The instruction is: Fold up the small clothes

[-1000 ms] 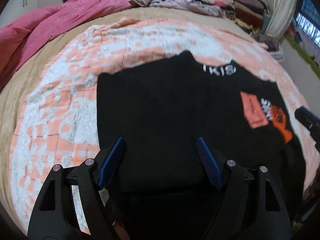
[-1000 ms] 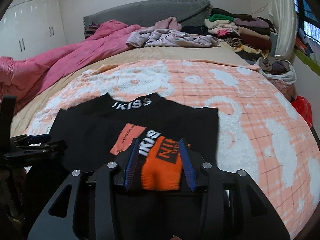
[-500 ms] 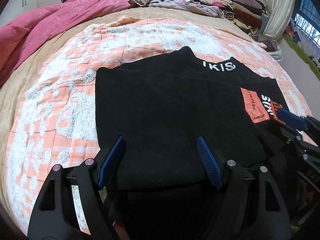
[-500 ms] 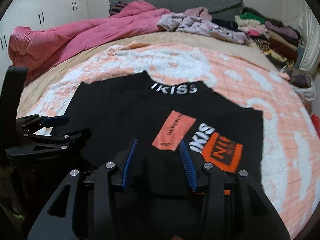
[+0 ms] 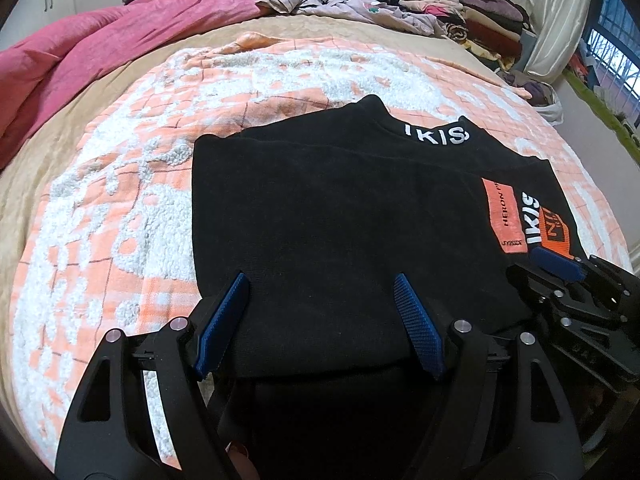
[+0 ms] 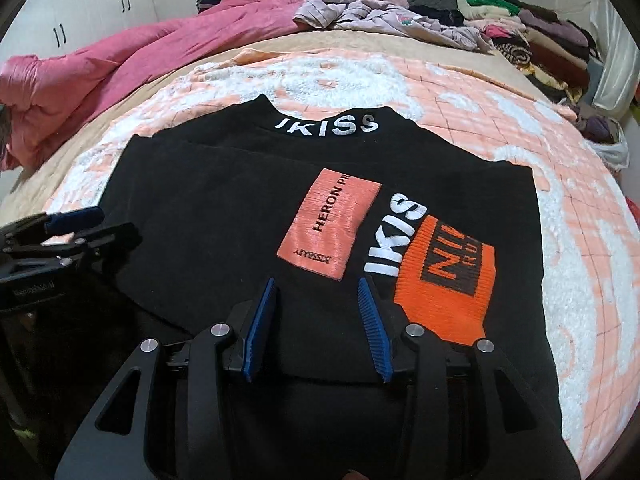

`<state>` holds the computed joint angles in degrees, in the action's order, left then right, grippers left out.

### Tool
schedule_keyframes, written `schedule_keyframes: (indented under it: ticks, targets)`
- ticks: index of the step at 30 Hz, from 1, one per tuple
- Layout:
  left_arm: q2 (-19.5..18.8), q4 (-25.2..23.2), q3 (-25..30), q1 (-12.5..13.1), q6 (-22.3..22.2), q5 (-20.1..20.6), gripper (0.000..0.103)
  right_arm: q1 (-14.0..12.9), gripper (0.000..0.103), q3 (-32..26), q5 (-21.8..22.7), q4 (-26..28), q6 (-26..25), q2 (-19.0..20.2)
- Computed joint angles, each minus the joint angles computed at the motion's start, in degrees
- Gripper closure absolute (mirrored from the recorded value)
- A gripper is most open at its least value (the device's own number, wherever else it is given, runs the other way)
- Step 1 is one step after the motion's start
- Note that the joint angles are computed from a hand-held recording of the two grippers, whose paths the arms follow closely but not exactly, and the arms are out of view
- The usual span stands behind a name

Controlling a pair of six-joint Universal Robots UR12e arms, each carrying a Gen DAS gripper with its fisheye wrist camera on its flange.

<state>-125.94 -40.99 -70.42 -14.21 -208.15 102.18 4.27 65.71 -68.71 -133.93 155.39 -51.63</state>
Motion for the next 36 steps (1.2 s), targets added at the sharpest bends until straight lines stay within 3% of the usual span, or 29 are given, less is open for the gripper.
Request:
schedule_keyframes:
  ticks: [7, 20, 33, 35, 36]
  targets:
    - [-0.01, 0.05, 0.02, -0.06, -0.06, 0.09, 0.036, -0.72, 0.053, 1.71, 2.38, -0.51, 1.11, -1.5]
    - [0.82, 0.69, -0.85, -0.02, -0.88, -0.26, 0.036, -1.46, 0.028, 4.63, 4.15, -3.34, 2.43, -3.75]
    - [2.83, 1.96, -2.62, -0.4, -1.46, 0.18, 0.036, -2.17, 0.016, 6.38, 4.96, -6.38, 4.53, -5.24]
    - [3.19, 2.25, -2.89, -0.48, -1.57, 0.27, 0.03, -2.24, 0.014, 6.72, 5.1, -7.08, 4.9, -5.48]
    - [3.35, 2.43, -3.02, -0.53, -1.64, 0.41, 0.021, -2.3, 0.013, 6.91, 5.13, -7.44, 5.06, -5.63]
